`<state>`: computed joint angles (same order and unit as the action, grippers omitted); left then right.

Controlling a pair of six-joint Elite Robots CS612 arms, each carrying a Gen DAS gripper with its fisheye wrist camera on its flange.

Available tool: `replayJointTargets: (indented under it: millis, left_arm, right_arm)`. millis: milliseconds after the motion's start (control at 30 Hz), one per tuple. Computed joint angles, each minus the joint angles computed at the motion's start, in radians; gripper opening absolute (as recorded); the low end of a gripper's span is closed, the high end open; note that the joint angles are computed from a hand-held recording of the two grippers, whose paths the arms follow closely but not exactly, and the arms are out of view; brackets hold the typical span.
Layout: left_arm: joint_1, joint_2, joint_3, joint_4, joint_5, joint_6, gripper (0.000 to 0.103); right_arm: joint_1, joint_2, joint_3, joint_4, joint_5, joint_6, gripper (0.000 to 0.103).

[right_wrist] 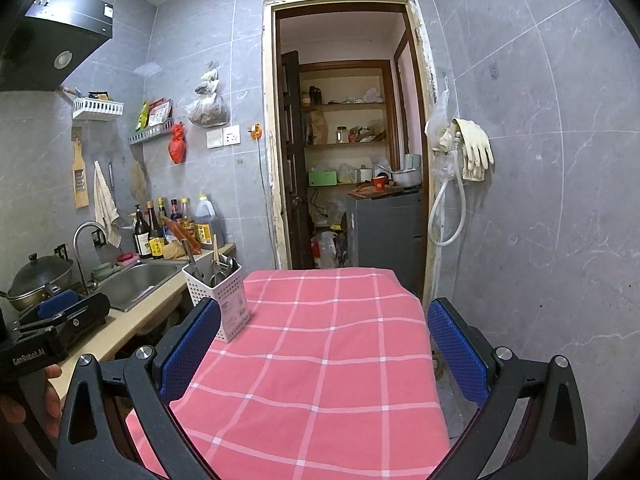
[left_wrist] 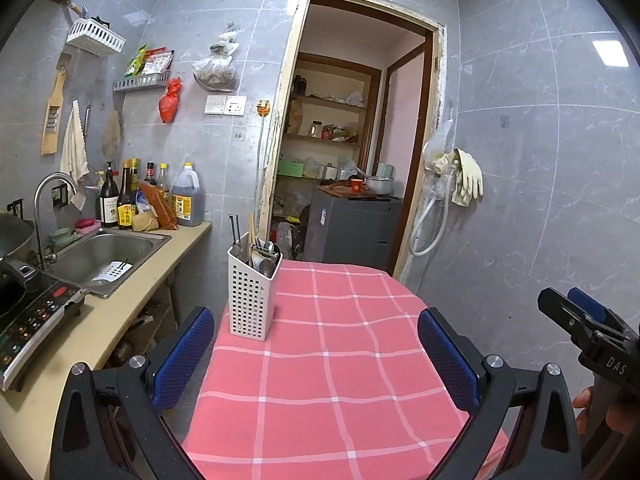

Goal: Organize utensils

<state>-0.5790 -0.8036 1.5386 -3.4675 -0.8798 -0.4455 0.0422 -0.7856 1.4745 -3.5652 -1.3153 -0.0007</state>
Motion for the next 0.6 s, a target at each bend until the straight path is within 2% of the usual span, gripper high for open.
replayJointTargets:
  millis: [600]
  left_arm:
    - [0.0, -0.007, 0.014, -0.001, 0.004, -0.007, 0.102]
  right_arm:
    - [0.005, 0.002, -0.003, 0.006, -0.002, -0.005, 0.102]
